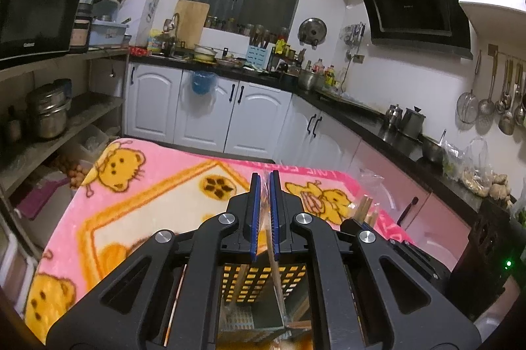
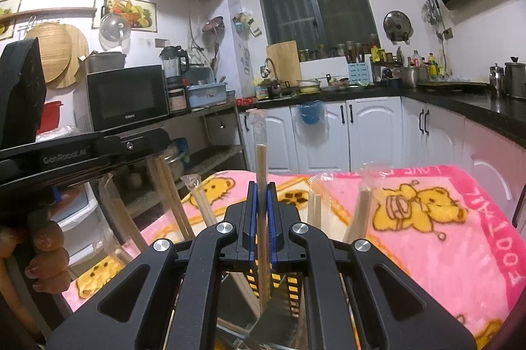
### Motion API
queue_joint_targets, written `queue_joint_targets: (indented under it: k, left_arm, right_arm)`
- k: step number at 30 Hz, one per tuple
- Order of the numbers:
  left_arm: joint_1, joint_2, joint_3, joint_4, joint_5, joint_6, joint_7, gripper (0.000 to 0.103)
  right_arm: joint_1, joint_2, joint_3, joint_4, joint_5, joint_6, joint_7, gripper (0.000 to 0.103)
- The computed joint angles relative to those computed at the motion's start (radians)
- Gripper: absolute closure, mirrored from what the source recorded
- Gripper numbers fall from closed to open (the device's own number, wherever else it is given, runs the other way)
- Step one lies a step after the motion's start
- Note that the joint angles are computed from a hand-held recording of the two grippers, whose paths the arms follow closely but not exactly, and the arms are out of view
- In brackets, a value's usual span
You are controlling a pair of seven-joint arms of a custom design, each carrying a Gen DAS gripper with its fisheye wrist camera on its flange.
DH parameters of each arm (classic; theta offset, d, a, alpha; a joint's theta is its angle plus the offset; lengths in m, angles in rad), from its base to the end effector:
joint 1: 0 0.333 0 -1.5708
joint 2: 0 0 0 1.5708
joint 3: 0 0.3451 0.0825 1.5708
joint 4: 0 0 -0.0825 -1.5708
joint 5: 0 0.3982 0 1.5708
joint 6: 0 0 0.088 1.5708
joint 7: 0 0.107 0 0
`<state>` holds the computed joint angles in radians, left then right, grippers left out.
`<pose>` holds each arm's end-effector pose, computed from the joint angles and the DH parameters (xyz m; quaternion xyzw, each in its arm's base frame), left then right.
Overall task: Organize utensils
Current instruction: 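Lower both held chopsticks into the caddy compartments, then open both tools to release the chopsticks into the caddy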
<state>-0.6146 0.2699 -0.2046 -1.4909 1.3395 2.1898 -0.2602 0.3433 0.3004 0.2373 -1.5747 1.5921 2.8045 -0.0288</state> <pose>0.5228 -0.4778 0.6175 -0.6864 0.4418 -0.4320 0.3836 0.6299 0.3285 0.5594 -0.7280 0.3043 -0.1441 0.5972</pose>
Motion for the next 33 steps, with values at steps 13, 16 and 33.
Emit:
queue_joint_targets:
  k: [13, 16, 33]
  left_arm:
    - [0.014, -0.020, -0.011, -0.022, -0.057, 0.014, 0.017, 0.099]
    - [0.017, -0.027, -0.014, -0.033, -0.062, 0.017, 0.009, 0.096]
    - [0.017, -0.055, -0.038, -0.052, -0.099, 0.013, 0.028, 0.066]
  right_arm:
    - [0.006, -0.019, -0.007, -0.027, -0.087, 0.006, 0.096, 0.089]
    - [0.002, -0.026, -0.007, -0.034, -0.092, 0.002, 0.110, 0.082]
    - [-0.001, -0.089, -0.034, -0.125, -0.159, -0.025, 0.196, 0.073]
